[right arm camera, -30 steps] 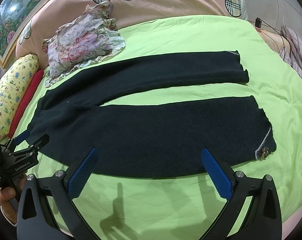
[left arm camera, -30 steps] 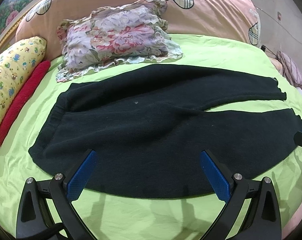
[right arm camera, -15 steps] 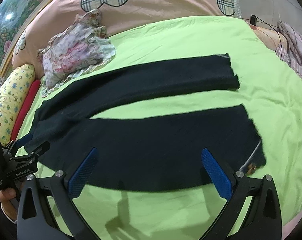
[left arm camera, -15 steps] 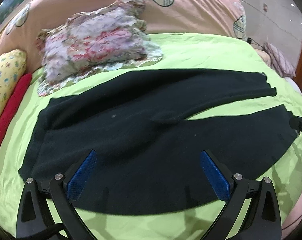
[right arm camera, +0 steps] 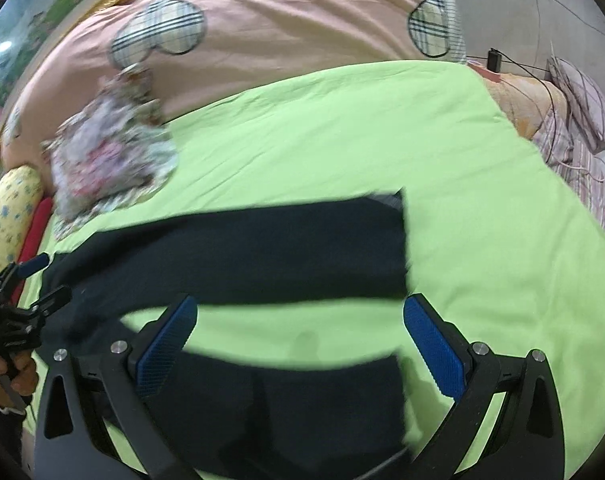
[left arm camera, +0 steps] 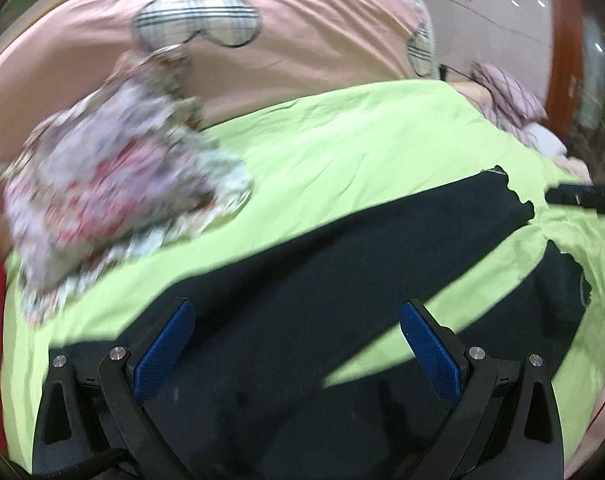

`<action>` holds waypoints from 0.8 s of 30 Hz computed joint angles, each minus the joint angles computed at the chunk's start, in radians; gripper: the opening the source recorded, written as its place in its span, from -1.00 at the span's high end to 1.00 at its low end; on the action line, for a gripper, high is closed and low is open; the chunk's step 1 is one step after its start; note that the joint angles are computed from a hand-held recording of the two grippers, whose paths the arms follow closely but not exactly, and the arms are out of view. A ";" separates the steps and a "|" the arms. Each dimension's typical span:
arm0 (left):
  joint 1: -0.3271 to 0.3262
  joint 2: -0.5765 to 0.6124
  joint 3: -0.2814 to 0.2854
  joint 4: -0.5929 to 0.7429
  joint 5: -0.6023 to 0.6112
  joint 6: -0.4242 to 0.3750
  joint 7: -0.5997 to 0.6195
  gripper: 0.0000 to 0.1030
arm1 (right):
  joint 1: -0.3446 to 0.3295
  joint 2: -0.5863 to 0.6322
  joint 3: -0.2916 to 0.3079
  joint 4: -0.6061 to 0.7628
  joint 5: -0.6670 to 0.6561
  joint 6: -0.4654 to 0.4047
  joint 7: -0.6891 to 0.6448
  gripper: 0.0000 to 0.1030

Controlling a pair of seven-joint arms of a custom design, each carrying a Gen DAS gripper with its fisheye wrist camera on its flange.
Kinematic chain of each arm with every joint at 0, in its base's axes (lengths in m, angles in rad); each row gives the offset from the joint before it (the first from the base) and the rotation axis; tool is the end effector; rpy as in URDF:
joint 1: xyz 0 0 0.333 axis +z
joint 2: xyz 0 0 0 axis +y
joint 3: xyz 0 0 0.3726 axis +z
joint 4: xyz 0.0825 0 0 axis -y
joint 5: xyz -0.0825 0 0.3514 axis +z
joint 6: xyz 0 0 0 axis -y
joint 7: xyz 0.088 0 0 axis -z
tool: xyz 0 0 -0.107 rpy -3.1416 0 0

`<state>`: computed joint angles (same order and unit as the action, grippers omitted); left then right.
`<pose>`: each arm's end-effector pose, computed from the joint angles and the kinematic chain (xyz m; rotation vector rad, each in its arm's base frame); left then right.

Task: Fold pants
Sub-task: 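Grasp the hem of one pant leg with the right gripper while the left gripper grasps the other hem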

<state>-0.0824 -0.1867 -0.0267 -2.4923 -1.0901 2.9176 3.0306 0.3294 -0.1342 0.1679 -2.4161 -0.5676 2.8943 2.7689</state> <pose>0.4424 0.0064 0.4785 -1.2325 2.2453 -0.7897 0.4051 0.2595 0.5008 -1.6064 1.9359 -0.3707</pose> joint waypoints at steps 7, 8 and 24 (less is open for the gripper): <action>0.027 0.209 -0.068 0.170 0.263 -0.025 -0.135 -0.99 | 0.002 0.135 -0.083 0.098 0.250 -0.026 -0.334 -0.98; 0.035 0.234 -0.075 0.196 0.306 -0.047 -0.160 -0.99 | -0.004 0.156 -0.086 0.119 0.256 -0.044 -0.356 -0.95; 0.139 0.348 -0.148 0.347 0.501 -0.355 -0.231 0.88 | -0.035 0.181 -0.060 0.097 0.587 0.047 -0.671 0.81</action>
<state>0.0569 0.1611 -0.1748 -2.1453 -0.5889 2.5623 2.7997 0.2948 0.0469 0.1078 -2.3193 0.0196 2.9417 2.0976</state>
